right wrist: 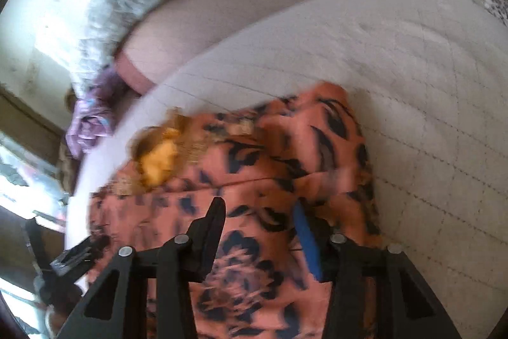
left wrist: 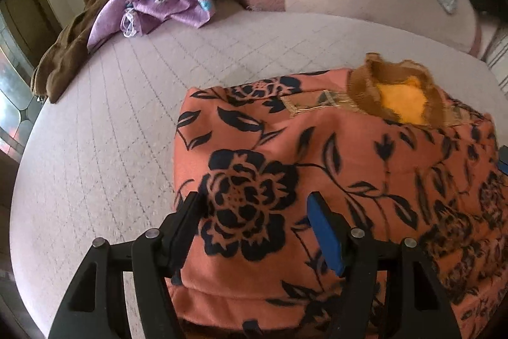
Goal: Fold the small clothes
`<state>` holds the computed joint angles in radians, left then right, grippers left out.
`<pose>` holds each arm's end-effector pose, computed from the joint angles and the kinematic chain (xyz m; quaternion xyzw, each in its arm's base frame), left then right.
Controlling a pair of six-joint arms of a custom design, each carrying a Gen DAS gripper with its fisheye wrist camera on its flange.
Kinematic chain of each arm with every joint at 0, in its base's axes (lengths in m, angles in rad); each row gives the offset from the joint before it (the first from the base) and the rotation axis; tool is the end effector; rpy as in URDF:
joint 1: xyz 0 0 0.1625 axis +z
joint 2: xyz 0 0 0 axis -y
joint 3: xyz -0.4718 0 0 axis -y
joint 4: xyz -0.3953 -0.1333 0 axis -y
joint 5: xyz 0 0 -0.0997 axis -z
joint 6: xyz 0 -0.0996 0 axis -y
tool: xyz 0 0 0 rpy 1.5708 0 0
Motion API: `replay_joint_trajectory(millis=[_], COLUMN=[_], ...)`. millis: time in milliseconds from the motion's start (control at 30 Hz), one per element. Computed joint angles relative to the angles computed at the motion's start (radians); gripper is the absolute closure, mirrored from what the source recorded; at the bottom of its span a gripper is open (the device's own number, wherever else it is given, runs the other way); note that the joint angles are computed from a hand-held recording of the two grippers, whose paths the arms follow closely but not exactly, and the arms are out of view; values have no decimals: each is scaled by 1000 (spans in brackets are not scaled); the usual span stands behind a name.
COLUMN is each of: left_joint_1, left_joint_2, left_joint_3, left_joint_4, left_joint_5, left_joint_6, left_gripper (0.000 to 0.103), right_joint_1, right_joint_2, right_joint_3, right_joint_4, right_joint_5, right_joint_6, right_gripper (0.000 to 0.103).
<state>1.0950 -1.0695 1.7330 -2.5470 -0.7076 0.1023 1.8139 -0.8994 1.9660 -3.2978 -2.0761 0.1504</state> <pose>-0.1133 -0.6761 0.3019 0.1933 0.8786 -0.2157 0.3798 0.2310 -0.5781 0.1781 -0.0385 -0.9187 0.3541 0.1705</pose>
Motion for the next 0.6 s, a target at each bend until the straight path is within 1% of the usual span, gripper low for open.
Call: replay_joint_trajectory(millis=[100, 167, 200, 267, 300, 333, 367, 400, 433, 500, 533, 600], left_joint_1=[-6, -18, -25, -28, -27, -28, -27, -26, -24, -21, -24, -33], left_joint_2=[-34, -51, -49, -37, -33, -32, -35, -42, -50, -63, -68, -66], left_joint_3=[26, 57, 72, 87, 100, 105, 104, 95, 87, 80, 81, 97], left_joint_4=[17, 19, 22, 25, -3, -22, -10, 21, 37, 32, 24, -9], left_joint_5=[-28, -20, 10, 60, 71, 76, 73, 62, 44, -4, -20, -20], left_joint_6=[-23, -13, 3, 27, 59, 80, 77, 53, 32, 27, 40, 80], left_gripper=[34, 34, 34, 34, 32, 31, 31, 31, 31, 31, 31, 31], right_joint_1=[25, 40, 50, 65, 68, 72, 85, 95, 98, 92, 91, 95], right_joint_2=[3, 19, 3, 32, 48, 49, 62, 61, 60, 46, 42, 52], right_joint_3=[-6, -14, 1, -24, -39, -40, -42, -46, -50, -42, -39, -50], right_joint_4=[57, 111, 145, 236, 292, 315, 299, 306, 309, 293, 293, 311], right_joint_5=[37, 47, 37, 8, -7, -26, -64, -80, -78, -10, 9, 25], right_joint_6=[-22, -32, -35, -39, -31, -29, -51, -57, -57, -58, -64, -89], right_gripper=[53, 54, 56, 62, 64, 63, 63, 63, 64, 64, 64, 64])
